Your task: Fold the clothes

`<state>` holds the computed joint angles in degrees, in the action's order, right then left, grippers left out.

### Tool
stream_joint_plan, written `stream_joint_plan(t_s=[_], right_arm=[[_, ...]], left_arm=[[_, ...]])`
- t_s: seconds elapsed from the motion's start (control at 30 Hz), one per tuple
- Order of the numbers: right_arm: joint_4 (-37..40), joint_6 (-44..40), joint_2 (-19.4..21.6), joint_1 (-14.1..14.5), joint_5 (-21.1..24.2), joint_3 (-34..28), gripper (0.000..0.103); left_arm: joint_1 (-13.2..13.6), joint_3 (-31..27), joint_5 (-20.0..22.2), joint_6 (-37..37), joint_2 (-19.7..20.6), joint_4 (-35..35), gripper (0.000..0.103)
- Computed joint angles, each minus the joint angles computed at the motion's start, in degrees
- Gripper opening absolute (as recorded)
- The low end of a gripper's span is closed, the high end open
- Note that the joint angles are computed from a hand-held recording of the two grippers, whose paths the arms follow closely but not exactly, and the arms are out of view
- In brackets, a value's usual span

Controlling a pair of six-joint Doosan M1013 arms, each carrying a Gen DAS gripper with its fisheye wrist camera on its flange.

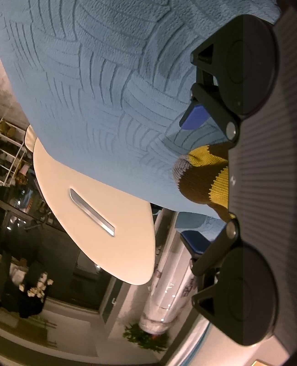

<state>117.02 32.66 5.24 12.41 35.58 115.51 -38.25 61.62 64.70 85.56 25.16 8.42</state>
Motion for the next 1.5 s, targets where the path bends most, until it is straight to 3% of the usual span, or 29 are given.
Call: stream_joint_plan(t_s=[0.07, 0.1, 0.2, 0.27, 0.33, 0.37, 0.47, 0.57, 0.67, 0.83, 1.1, 1.17, 1.23, 1.27, 1.3, 1.43, 1.5], right_arm=[[-0.7, -0.2, -0.1, 0.1, -0.4, -0.2, 0.097], [-1.0, -0.4, -0.1, 0.1, -0.5, -0.2, 0.097], [-2.4, -1.9, -0.6, 0.3, -1.3, -0.5, 0.097], [-2.6, -7.1, -1.2, 1.1, -2.2, -0.7, 0.097], [-3.5, -11.0, -1.5, 1.7, -2.4, -1.1, 0.098], [-5.0, -11.4, -1.5, 2.1, -2.6, -1.5, 0.103], [-11.8, -10.2, -1.2, 2.9, -2.5, -3.1, 0.103], [-20.8, -6.9, 0.7, 3.0, 1.5, -6.2, 0.103], [-26.7, -10.1, 2.6, 4.3, 0.1, -9.5, 0.103], [-27.9, -14.0, 6.6, 4.4, 1.3, -12.9, 0.103], [-37.5, -4.0, 12.8, 3.0, 13.6, -19.8, 0.103], [-40.8, 1.9, 14.9, 2.9, 18.8, -22.7, 0.103], [-43.1, 3.6, 15.5, 3.4, 20.9, -24.2, 0.101], [-44.2, 3.5, 15.6, 3.8, 21.8, -24.9, 0.078], [-44.3, 0.6, 14.9, 4.1, 21.0, -24.6, 0.068], [-46.1, -14.5, 10.2, 6.3, 15.1, -21.9, 0.058], [-47.1, -22.0, 7.8, 7.4, 12.0, -20.4, 0.057]], left_arm=[[0.4, -0.1, 2.4, -1.9, 1.5, -1.1, 0.103], [0.6, 1.0, 1.1, -2.4, 1.1, -1.8, 0.103], [0.5, 10.1, -11.2, -5.2, -3.4, -1.2, 0.103], [0.4, 14.0, -15.4, -5.6, -5.4, -0.7, 0.103], [0.3, 15.9, -16.9, -5.5, -6.5, -0.3, 0.103], [0.2, 16.7, -17.7, -5.8, -7.0, 0.2, 0.103], [-0.5, 18.6, -19.7, -8.9, -8.1, 2.7, 0.103], [-1.3, 19.8, -21.6, -12.4, -8.7, 6.1, 0.103], [-1.9, 21.7, -23.9, -15.8, -9.6, 8.9, 0.103], [-2.6, 25.2, -27.9, -22.3, -11.2, 13.9, 0.103], [-4.1, 32.0, -37.9, -39.2, -13.4, 31.0, 0.103], [-4.2, 32.7, -38.9, -41.2, -13.5, 33.1, 0.103], [-4.1, 32.5, -38.7, -40.1, -13.6, 32.8, 0.103], [-4.3, 32.2, -37.9, -39.0, -13.6, 33.0, 0.103], [-4.4, 31.9, -37.5, -37.1, -13.7, 32.8, 0.103], [-4.4, 31.3, -38.2, -23.8, -14.9, 31.4, 0.103], [-4.3, 31.6, -39.9, -10.3, -16.1, 28.9, 0.103]])
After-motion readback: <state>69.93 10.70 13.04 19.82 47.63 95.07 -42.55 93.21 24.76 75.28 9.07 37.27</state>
